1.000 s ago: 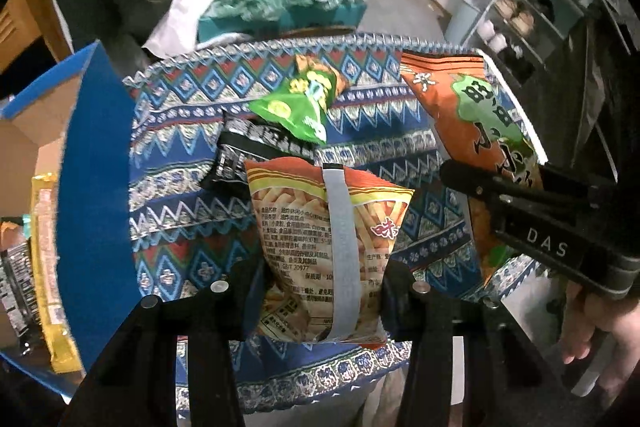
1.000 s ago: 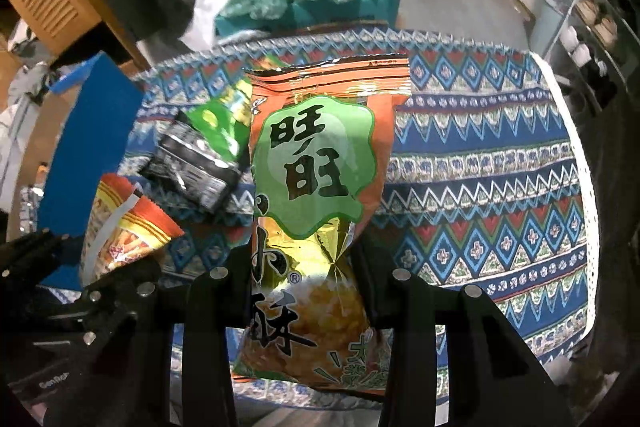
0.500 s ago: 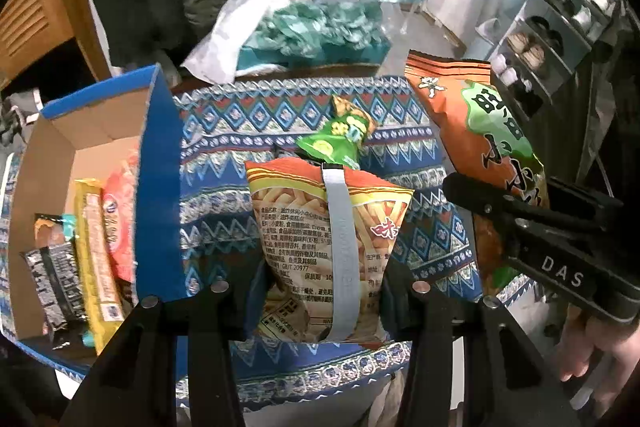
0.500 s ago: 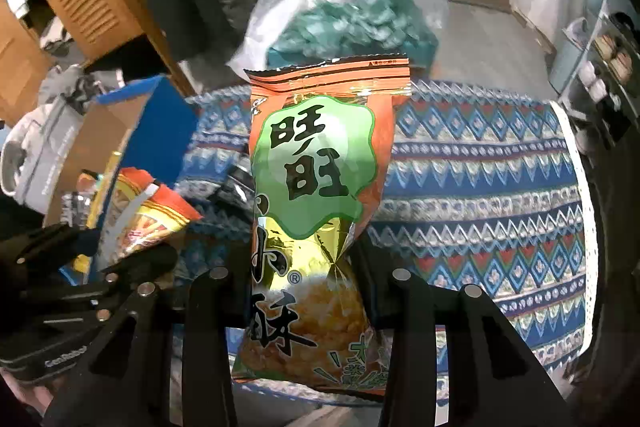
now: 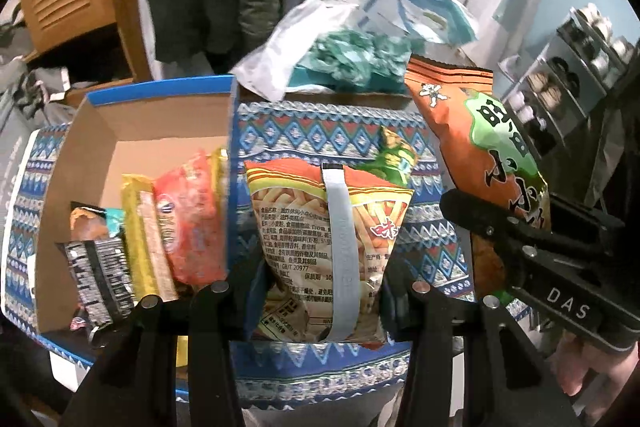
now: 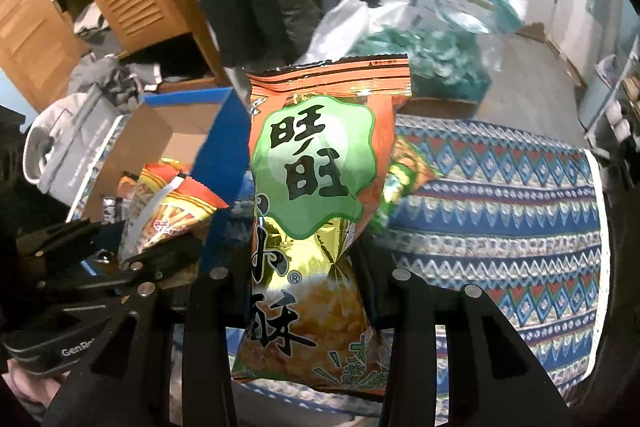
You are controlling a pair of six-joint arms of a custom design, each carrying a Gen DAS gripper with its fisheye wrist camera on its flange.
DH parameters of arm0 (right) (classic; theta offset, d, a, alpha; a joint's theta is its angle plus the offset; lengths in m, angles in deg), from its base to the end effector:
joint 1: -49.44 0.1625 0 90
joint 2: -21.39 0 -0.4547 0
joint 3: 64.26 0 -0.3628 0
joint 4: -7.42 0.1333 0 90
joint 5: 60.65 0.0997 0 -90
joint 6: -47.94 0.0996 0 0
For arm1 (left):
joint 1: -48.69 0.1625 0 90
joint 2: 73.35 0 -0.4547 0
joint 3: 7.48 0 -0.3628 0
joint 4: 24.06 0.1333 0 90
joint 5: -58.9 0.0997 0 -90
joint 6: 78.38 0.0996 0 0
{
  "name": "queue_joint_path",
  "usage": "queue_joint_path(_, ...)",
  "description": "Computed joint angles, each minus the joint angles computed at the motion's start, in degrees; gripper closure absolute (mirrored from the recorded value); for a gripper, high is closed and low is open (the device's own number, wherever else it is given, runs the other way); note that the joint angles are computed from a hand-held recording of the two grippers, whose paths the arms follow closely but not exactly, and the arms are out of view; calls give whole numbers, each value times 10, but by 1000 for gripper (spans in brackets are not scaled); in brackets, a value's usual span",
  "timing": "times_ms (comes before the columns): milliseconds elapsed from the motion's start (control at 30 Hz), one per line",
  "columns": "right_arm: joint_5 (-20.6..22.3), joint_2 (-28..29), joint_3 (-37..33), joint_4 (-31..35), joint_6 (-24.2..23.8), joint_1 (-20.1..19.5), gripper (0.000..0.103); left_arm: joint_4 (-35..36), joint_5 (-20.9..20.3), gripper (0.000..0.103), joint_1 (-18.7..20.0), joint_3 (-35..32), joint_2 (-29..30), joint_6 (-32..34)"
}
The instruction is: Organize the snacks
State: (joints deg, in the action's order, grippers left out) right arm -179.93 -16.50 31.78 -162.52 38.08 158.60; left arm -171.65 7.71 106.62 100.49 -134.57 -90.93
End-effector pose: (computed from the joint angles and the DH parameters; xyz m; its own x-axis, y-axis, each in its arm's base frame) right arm 0.3015 -0.6100 0.0899 -0.8183 -0.2633 0.5110 -0.4515 0.8445 -0.2880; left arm -0.1421 -0.5954 0.2393 -0.8189 0.1255 -0.5600 0.3519 0.8806 -0.3173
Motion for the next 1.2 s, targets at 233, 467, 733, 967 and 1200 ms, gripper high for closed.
queue_joint_path(233, 9, 34, -47, 32, -1, 19, 64, -3, 16, 56, 16, 3, -27, -1)
queue_joint_path(467, 18, 73, -98, 69, 2, 39, 64, -10, 26, 56, 38, 7, -54, 1)
queue_joint_path(733, 30, 119, -157, 115, 9, 52, 64, -7, 43, 56, 65, 1, -75, -4)
queue_joint_path(967, 42, 161, -216, 156, 20, 60, 64, -7, 55, 56, 92, -2, -90, -11)
queue_joint_path(1200, 42, 197, -262, 192, 23, 68, 64, 4, 61, 56, 113, -7, -90, -29)
